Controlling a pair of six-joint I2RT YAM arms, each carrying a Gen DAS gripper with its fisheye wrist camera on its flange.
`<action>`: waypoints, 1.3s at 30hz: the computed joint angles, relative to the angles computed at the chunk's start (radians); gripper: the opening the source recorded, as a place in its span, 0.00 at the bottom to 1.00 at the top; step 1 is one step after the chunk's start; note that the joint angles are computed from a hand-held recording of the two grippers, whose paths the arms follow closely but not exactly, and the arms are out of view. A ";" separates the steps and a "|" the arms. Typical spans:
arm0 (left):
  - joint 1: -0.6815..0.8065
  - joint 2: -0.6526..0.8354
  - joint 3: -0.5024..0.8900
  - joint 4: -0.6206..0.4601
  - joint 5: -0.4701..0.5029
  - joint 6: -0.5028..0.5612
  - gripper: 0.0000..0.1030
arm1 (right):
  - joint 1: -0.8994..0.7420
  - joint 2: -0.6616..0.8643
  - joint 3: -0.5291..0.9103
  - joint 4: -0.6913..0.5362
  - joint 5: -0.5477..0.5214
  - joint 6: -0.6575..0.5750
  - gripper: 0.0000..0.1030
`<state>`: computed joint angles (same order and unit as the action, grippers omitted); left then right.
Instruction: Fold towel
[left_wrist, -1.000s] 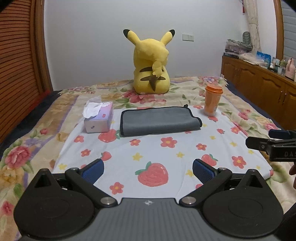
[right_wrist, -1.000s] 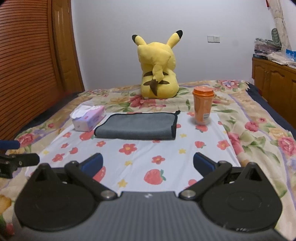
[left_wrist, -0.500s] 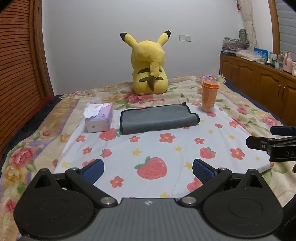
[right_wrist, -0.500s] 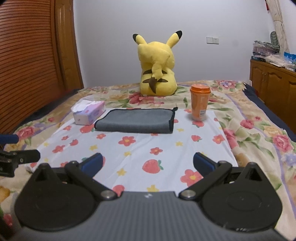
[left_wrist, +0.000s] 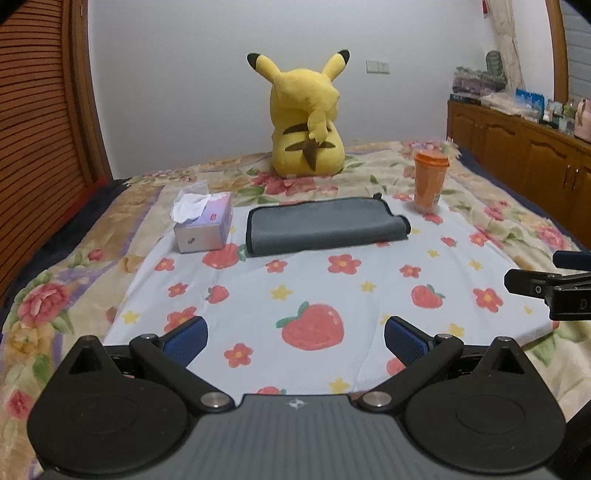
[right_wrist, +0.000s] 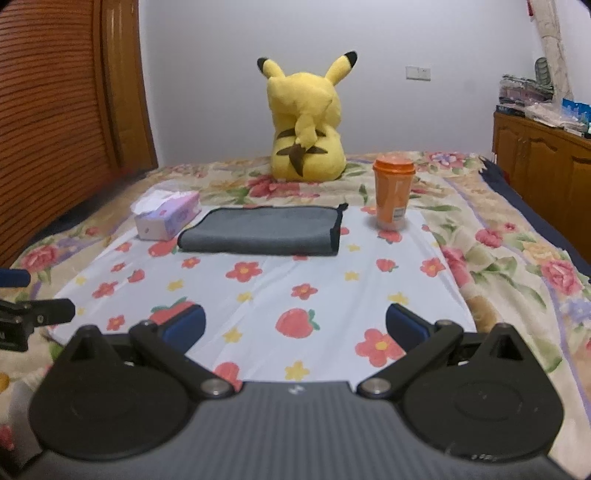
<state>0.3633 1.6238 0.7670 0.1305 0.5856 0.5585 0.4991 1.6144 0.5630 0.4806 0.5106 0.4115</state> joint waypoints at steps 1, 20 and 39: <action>0.002 -0.002 -0.003 0.010 0.005 -0.006 0.97 | -0.001 -0.002 -0.006 0.012 0.004 0.000 1.00; 0.025 -0.040 -0.061 0.187 0.006 -0.117 0.97 | 0.014 -0.025 -0.065 0.139 0.074 -0.026 1.00; 0.049 -0.066 -0.097 0.277 0.047 -0.159 0.97 | 0.042 -0.025 -0.106 0.257 0.155 -0.076 1.00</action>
<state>0.4119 1.5575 0.6700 0.4078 0.6330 0.3999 0.5406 1.5892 0.4573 0.7375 0.6654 0.3351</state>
